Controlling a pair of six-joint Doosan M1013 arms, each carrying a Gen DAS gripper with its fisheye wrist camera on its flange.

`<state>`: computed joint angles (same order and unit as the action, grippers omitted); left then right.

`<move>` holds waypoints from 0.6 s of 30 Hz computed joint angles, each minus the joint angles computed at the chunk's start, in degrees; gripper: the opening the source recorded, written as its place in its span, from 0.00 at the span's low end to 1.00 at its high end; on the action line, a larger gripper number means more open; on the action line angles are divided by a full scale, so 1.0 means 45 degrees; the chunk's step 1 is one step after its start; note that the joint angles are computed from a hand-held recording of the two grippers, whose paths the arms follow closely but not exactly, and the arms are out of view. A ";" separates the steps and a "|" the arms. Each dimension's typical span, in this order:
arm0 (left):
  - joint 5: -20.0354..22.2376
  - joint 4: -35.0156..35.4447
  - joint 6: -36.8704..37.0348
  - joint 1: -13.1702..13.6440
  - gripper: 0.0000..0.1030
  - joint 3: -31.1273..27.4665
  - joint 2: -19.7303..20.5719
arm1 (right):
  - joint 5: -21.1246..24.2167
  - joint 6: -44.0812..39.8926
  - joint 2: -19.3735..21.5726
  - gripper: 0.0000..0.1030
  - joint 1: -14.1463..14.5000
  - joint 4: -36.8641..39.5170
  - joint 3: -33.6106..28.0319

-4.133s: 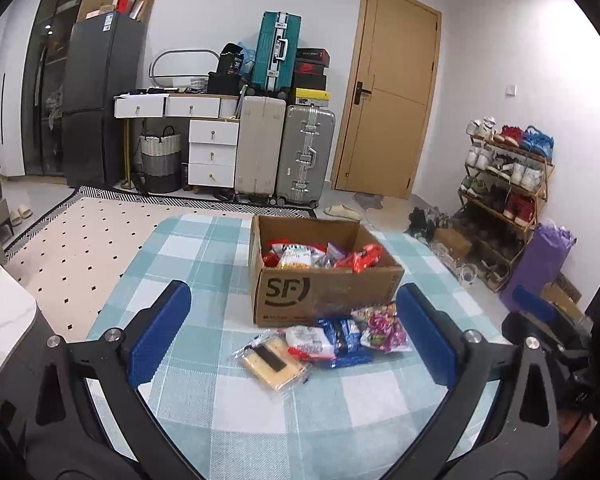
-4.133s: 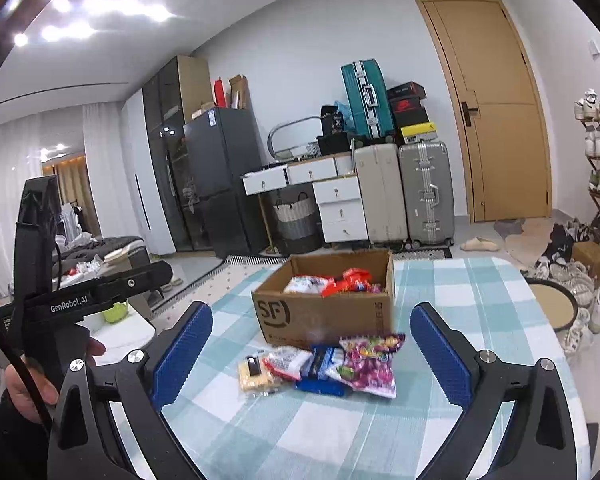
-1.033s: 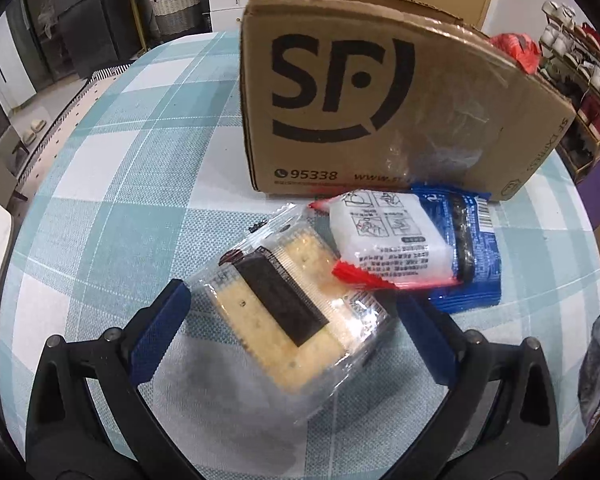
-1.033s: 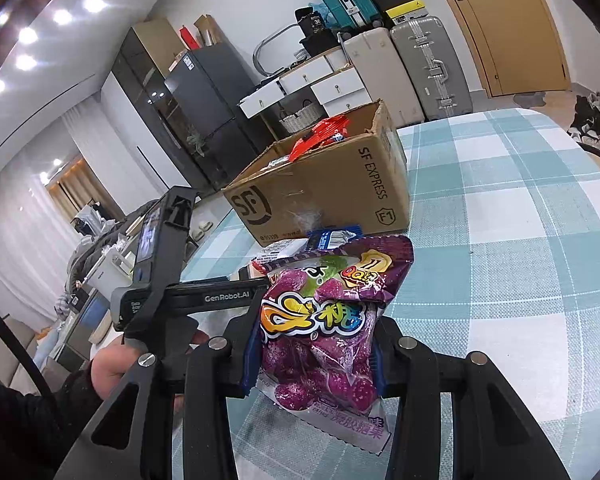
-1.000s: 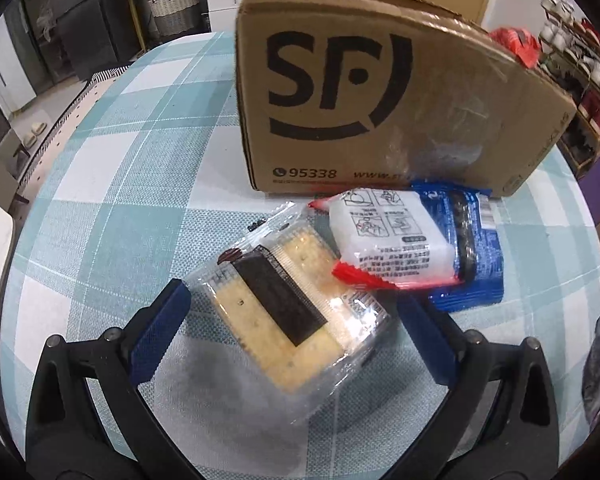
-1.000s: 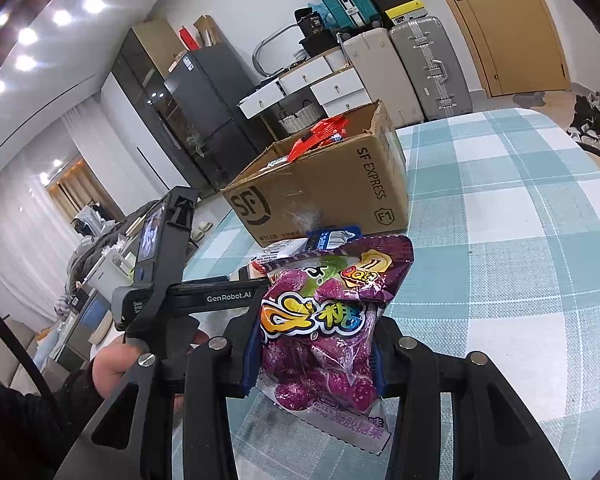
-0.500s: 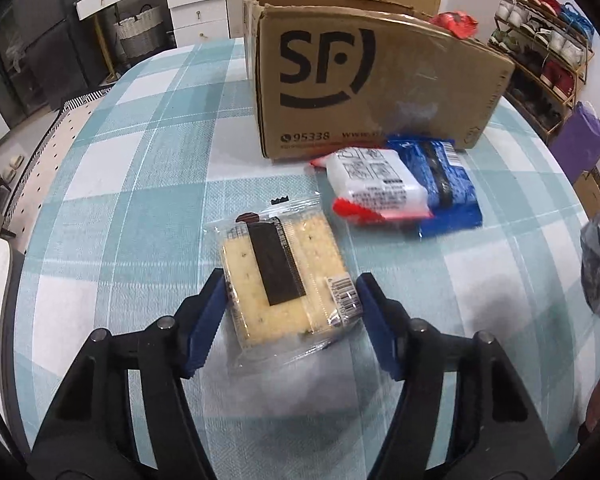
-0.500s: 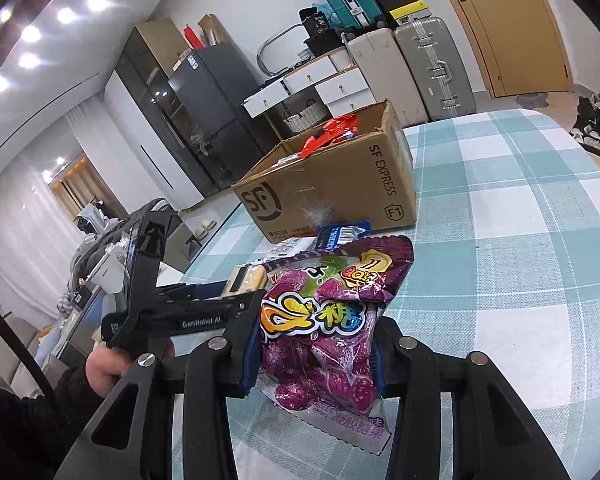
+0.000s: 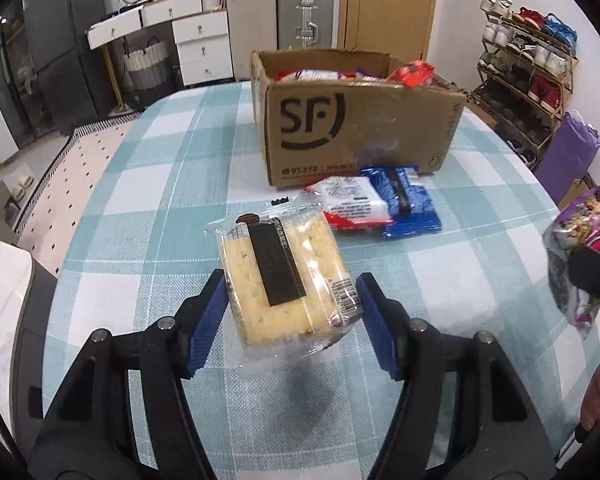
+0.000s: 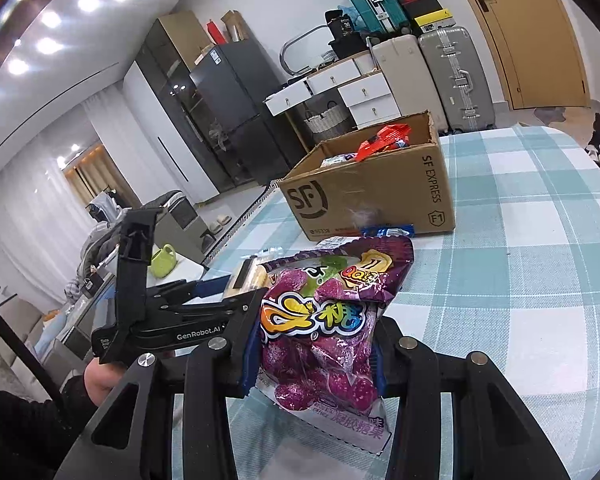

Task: Organize snacks
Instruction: 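Grasp the cracker packet with the left tool while the right tool holds the grape bag, then carry the cracker packet and grape bag over the box to drop them in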

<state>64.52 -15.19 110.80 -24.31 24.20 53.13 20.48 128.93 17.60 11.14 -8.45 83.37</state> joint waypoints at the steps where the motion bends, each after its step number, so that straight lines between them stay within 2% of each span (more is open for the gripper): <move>1: -0.0172 -0.0179 0.0126 0.0019 0.61 0.0264 -0.0182 | -0.0050 0.0001 -0.0021 0.41 0.0014 0.0013 0.0014; 4: -0.0616 -0.0571 0.0418 0.0061 0.61 0.0969 -0.0690 | -0.0102 0.0138 -0.0079 0.41 0.0071 -0.0068 0.0034; 18: -0.1635 -0.2215 0.1905 0.0236 0.61 0.2155 -0.2088 | -0.0028 0.0607 -0.0360 0.41 0.0240 -0.0942 -0.0466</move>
